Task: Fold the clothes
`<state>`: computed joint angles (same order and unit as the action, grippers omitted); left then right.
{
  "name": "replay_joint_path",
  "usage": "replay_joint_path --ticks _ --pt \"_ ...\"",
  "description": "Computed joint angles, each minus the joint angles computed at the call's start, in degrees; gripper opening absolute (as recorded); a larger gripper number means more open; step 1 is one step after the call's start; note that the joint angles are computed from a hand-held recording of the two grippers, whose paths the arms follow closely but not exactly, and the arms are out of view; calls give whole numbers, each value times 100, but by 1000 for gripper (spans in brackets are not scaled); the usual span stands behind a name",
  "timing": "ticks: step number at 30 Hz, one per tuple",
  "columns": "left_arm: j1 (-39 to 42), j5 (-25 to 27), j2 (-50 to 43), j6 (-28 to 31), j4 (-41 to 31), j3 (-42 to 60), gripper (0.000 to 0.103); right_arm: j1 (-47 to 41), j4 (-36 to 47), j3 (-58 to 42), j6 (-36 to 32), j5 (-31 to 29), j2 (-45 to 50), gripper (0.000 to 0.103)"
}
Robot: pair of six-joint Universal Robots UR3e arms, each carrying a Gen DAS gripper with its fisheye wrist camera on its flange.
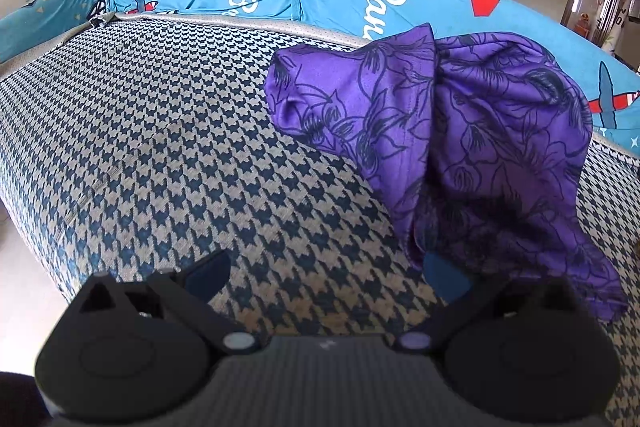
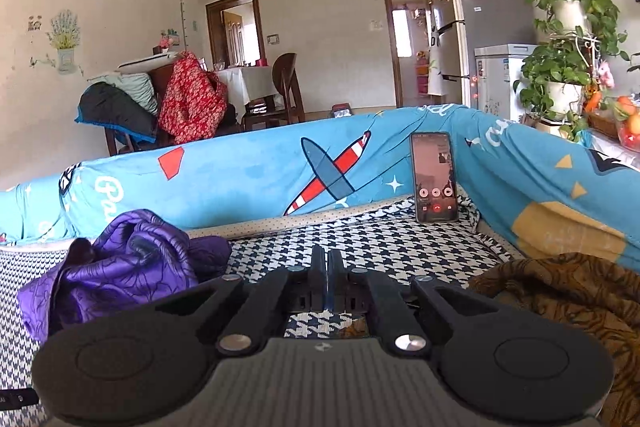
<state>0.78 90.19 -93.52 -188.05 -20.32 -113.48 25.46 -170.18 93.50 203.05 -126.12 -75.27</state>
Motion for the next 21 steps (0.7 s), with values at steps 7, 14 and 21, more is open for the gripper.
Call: replay_joint_path --ticks 7,14,21 --pt "-70 131 92 63 -100 -28 103 -92 235 -332 -114 938 276 3" --pt "13 98 -164 560 -636 831 103 -24 486 -920 -94 1667 706 33" --pt "61 442 -947 1252 -1089 2032 103 178 918 -1974 43 2176 1466 48"
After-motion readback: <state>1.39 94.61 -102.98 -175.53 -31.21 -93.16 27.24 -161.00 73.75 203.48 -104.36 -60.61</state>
